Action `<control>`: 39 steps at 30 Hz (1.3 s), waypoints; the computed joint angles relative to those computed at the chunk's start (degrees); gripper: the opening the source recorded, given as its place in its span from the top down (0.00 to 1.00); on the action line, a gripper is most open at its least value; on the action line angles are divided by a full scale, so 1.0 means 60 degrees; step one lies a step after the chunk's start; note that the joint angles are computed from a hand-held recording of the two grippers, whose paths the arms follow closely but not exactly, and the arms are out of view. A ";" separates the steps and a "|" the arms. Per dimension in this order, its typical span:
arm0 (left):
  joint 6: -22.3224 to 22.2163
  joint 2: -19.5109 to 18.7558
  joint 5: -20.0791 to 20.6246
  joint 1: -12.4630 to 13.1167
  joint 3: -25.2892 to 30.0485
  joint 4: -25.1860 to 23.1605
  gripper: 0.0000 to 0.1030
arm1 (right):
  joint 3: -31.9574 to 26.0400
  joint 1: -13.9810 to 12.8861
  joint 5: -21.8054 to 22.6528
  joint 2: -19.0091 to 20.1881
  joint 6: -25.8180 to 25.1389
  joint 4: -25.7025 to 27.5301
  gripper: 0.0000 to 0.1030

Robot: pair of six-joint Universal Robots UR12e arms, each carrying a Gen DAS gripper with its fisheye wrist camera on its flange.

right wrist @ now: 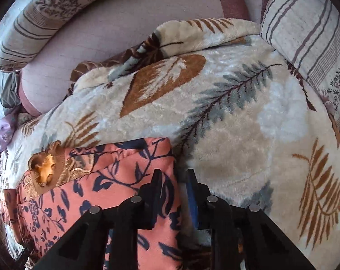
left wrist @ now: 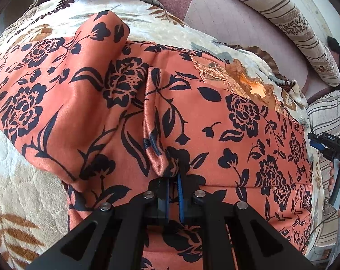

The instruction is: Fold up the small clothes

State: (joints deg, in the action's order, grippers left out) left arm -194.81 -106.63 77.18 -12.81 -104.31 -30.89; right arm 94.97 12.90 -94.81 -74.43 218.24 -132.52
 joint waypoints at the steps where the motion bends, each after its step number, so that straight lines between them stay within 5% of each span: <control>1: 0.0010 -0.0004 0.0012 -0.0008 0.0013 -0.0027 0.92 | 0.0149 0.0046 0.0317 -0.0147 0.0025 -0.0339 0.18; 2: 0.0021 -0.0005 0.0027 -0.0016 0.0023 -0.0048 0.92 | 0.0240 0.0121 0.0736 -0.0195 0.0070 -0.0813 0.08; 5: 0.0010 -0.0030 0.0053 -0.0034 0.0100 -0.0172 0.92 | 0.0859 0.0103 0.2899 -0.0352 0.0488 -0.2245 0.08; 7: -0.0071 -0.0059 -0.0007 -0.0018 0.0181 -0.0336 0.92 | 0.1001 0.0107 0.3550 -0.0275 0.0700 -0.1829 0.10; 10: -0.0075 -0.0078 -0.0168 0.0047 0.0330 -0.0749 0.92 | 0.1325 0.0152 0.2709 -0.0368 0.1603 -0.1657 0.30; 12: -0.0079 -0.0054 -0.0138 0.0059 0.0503 -0.1205 0.91 | 0.1201 0.0366 0.1899 -0.0585 0.2131 -0.1538 0.27; 14: -0.0195 0.0043 0.0248 -0.0039 0.0592 -0.1498 0.85 | 0.1075 0.0674 0.1338 -0.0737 0.1535 -0.1740 0.26; 18: -0.0306 0.0690 -0.0139 0.0020 -0.0047 -0.0671 0.32 | 0.1229 0.1285 0.1368 -0.0999 0.0455 -0.2221 0.20; 20: -0.0165 0.1213 -0.0492 0.0186 -0.0639 0.0060 0.27 | 0.1529 0.1536 0.1675 -0.1107 0.0467 -0.2580 0.20; 24: -0.0473 0.2157 -0.0949 0.0926 -0.1701 0.0978 0.25 | 0.2015 0.2080 0.1533 -0.1133 0.0624 -0.2882 0.20; 28: -0.2430 0.2684 -0.0780 0.2104 -0.2590 0.2056 0.23 | 0.2409 0.2379 0.1451 -0.1096 0.0988 -0.3347 0.20; 32: -0.3903 0.2496 -0.1244 0.3139 -0.2762 0.2283 0.23 | 0.2828 0.2411 0.1214 -0.1063 0.1313 -0.4519 0.17; 39: -0.4980 0.1518 -0.2465 0.3989 -0.2255 0.3233 0.23 | 0.3013 0.2410 0.1311 -0.1056 0.1139 -0.5067 0.14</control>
